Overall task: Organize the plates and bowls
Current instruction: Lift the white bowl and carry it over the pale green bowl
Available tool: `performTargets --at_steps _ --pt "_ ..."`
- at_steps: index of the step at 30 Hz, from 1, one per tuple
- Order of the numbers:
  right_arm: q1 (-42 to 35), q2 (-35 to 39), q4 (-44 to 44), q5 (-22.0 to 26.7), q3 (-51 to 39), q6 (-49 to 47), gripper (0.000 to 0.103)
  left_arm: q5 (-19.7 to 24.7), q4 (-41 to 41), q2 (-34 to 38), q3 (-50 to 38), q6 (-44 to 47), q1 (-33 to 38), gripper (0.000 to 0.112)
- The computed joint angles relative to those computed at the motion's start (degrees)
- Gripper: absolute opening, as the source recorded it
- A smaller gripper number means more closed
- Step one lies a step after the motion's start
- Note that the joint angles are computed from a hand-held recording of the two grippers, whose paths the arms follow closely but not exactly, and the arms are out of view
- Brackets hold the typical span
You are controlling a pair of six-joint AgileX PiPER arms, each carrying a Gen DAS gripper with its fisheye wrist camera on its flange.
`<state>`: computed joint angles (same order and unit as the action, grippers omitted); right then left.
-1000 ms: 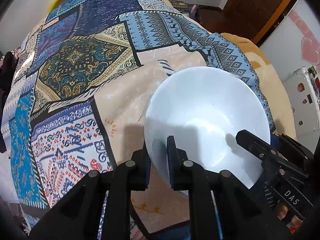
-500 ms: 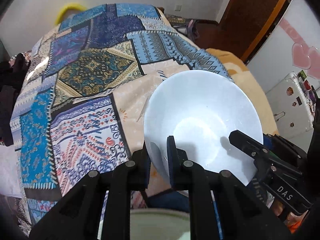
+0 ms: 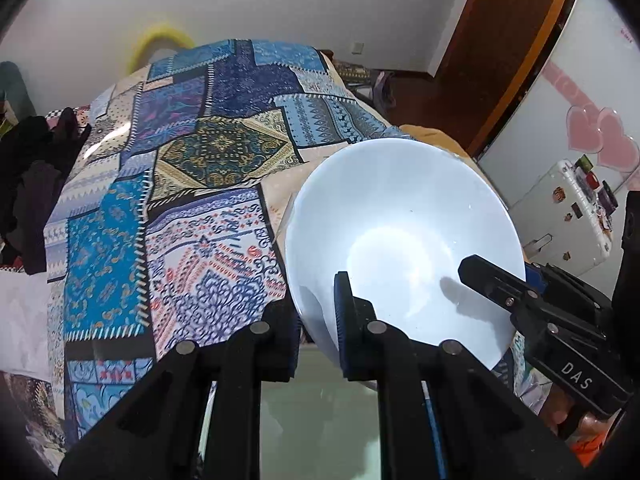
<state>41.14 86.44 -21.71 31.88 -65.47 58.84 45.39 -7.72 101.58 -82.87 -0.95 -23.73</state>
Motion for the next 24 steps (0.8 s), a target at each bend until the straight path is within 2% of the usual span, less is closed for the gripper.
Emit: performTargets --at_steps 11,24 --pt "7.05 1.83 -3.61 1.64 -3.89 3.19 0.030 -2.39 -2.60 -13.12 12.95 2.28 5.30 0.015" --pt "14.84 8.68 -4.01 3.32 -12.72 2.12 0.030 -1.85 -9.82 -25.74 24.91 10.90 18.36 0.015"
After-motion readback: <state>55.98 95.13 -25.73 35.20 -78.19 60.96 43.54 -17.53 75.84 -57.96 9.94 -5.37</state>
